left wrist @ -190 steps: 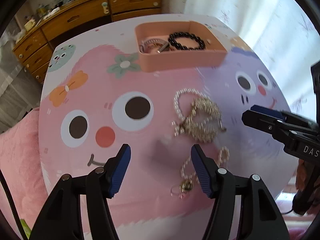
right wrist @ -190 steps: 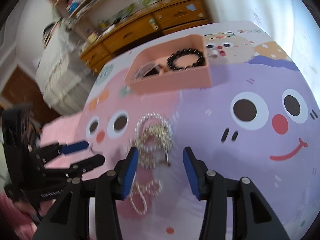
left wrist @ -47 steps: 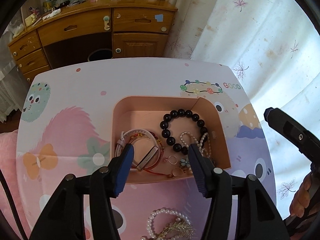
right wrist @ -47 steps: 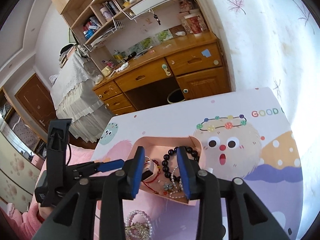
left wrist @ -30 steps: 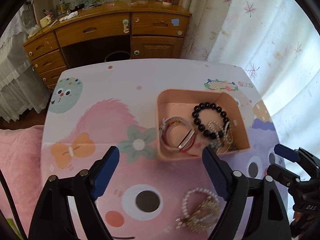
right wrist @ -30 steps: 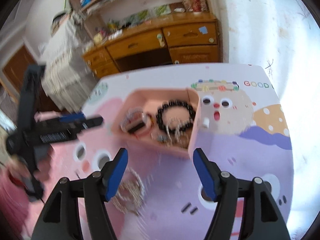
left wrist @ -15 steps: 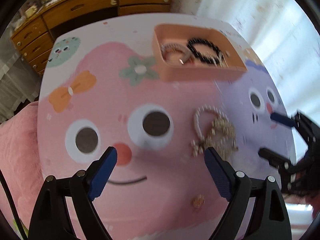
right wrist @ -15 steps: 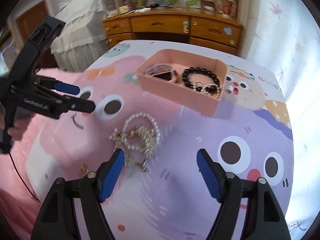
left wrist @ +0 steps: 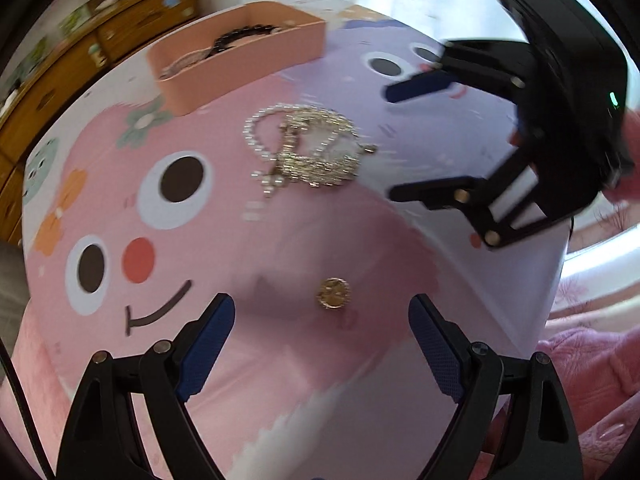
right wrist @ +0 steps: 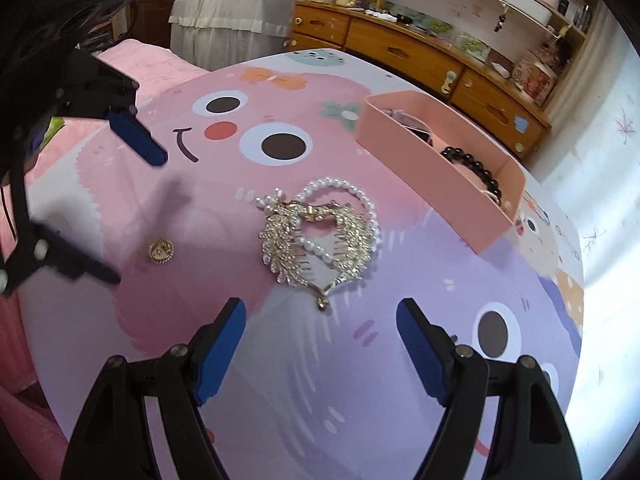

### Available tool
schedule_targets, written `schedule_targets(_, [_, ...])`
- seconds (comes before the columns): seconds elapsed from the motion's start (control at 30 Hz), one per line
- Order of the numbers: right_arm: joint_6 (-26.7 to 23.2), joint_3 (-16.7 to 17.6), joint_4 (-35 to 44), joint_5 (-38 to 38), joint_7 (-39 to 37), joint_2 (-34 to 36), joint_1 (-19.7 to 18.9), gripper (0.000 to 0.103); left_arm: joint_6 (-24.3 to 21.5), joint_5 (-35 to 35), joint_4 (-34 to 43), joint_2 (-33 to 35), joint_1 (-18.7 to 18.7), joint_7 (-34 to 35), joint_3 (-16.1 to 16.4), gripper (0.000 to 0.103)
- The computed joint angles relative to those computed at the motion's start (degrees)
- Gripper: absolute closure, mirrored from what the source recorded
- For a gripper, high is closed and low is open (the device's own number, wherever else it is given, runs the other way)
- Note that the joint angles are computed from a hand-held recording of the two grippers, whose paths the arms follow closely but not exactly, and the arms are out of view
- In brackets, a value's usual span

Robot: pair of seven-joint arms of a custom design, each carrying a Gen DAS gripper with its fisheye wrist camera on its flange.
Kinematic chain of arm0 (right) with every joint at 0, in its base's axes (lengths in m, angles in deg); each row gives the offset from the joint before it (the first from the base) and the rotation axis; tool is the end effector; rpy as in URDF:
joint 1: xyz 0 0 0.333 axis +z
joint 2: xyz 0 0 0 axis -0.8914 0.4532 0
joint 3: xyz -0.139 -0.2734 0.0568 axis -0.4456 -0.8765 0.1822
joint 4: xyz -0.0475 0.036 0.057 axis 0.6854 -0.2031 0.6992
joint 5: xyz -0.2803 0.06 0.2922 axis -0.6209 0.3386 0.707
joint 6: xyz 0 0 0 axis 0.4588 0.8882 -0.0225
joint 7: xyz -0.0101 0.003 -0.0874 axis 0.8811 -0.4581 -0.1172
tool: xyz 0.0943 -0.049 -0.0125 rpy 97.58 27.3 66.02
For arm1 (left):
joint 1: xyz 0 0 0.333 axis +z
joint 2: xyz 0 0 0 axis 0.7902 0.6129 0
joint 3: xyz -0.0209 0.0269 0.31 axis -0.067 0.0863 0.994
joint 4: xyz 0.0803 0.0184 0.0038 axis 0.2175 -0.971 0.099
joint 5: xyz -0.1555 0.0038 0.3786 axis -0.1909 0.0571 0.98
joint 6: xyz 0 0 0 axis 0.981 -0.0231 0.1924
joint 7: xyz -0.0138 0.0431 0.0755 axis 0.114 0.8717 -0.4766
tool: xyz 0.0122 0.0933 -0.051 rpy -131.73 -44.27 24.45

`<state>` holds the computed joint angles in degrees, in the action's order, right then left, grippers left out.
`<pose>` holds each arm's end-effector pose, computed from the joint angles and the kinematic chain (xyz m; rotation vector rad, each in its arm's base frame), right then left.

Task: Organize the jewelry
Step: 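Lower the left tool to the gold coin pendant and grasp it, then carry coin pendant to tray with the left tool while the right tool carries the leaf comb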

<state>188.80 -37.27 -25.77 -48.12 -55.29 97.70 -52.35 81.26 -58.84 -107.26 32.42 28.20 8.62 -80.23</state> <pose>0.6341 0.1948 0.3568 -2.5700 0.4100 -0.3506 0.5538 -0.4314 0.3448 -1.7523 2.3728 -0.4987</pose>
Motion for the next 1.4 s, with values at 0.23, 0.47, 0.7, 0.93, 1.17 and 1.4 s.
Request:
schedule_targets(0.23, [-0.44, 0.77, 1.9, 1.05, -0.04, 1.9, 0.2, 0.024, 2.17, 1.67, -0.59, 0.93, -1.16, -2.04, 0.77, 0.049])
schedule_targets(0.47, [-1.17, 0.77, 4.18, -0.39, 3.15, 4.02, 0.98, 0.024, 3.77, 0.72, -0.72, 1.36, -0.34, -1.29, -0.09, 0.086])
schedule_targets(0.7, [-4.32, 1.0, 7.52, -1.36, 5.79, 6.23, 0.69, 0.022, 4.59, -1.77, -1.96, 0.52, 0.54, 0.4, -0.93, 0.086])
schedule_targets(0.93, [-8.3, 0.93, 10.91, -2.22, 8.11, 8.26, 0.58, 0.021, 3.36, -2.54, -0.81, 0.98, 0.37, -0.39, -0.67, 0.086])
schedule_targets(1.17, [-8.34, 1.41, 10.77, -0.68, 6.69, 8.19, -0.17, 0.028, 3.23, -3.59, -2.37, -0.3, 1.17, -0.82, -0.83, 0.086])
schedule_targets(1.4, [-10.01, 1.08, 11.66, -0.85, 8.33, 8.38, -0.08, 0.029, 2.31, -3.99, 0.8, 1.74, 1.53, -3.17, 0.41, 0.086])
